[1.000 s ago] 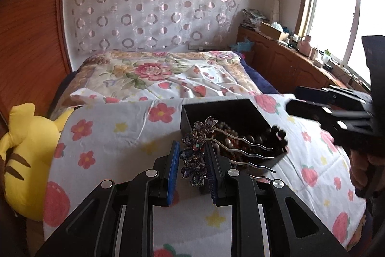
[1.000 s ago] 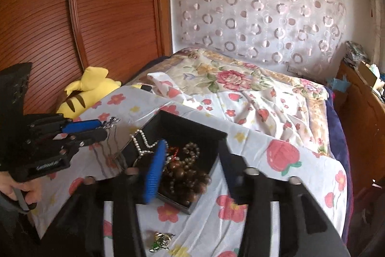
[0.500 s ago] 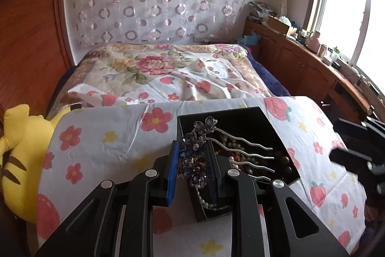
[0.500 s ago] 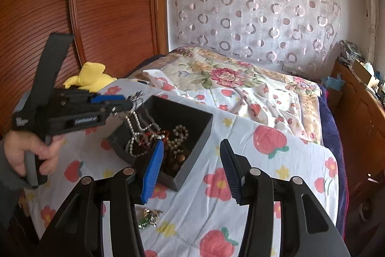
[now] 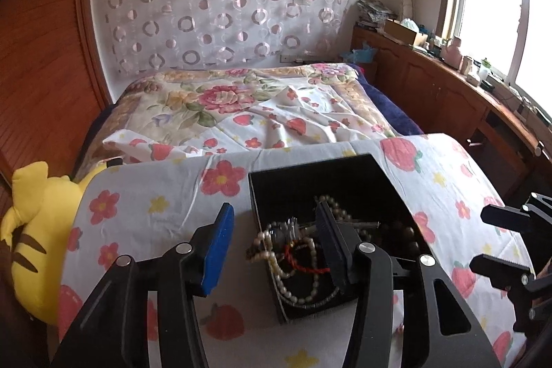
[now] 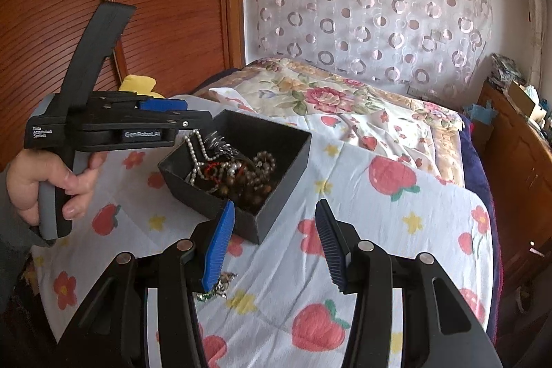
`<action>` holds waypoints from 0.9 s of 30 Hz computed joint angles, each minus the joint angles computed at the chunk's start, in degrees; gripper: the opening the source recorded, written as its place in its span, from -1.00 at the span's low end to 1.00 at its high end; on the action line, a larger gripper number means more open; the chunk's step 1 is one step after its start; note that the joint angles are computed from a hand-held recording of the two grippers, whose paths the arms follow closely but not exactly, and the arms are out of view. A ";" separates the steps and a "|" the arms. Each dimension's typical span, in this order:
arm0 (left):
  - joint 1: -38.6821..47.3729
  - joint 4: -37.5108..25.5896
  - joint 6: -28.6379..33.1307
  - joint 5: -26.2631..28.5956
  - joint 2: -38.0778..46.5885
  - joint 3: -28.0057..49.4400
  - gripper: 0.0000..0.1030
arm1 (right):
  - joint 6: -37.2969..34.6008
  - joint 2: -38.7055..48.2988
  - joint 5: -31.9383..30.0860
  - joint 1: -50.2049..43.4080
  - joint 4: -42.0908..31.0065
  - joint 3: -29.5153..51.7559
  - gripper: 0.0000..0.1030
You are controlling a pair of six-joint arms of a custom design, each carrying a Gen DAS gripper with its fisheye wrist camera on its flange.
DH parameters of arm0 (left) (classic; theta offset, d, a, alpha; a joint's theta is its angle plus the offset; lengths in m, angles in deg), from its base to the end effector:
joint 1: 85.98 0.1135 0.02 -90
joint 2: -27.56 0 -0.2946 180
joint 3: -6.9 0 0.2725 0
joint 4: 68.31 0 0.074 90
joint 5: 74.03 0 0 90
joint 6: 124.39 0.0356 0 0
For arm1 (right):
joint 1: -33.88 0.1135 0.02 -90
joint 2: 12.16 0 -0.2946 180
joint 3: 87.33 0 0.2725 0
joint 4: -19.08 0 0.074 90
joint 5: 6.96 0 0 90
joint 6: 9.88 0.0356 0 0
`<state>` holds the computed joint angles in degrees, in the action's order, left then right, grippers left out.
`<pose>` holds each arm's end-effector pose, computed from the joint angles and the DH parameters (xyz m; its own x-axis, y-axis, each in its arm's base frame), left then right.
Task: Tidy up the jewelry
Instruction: 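Grasp the green pendant charm with the right tool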
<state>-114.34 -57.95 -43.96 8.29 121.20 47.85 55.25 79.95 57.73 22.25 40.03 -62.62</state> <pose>0.2528 -0.1310 0.1172 -0.6481 0.1626 -0.7440 0.2800 0.9594 -0.0342 0.2075 -0.0272 0.0794 -0.5994 -0.2648 -0.7554 -0.3950 0.9187 -0.0086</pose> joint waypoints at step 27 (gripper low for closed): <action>-2.73 25.27 -2.15 2.39 -5.49 -27.92 0.85 | 3.91 24.64 7.40 12.58 24.89 -8.12 -0.30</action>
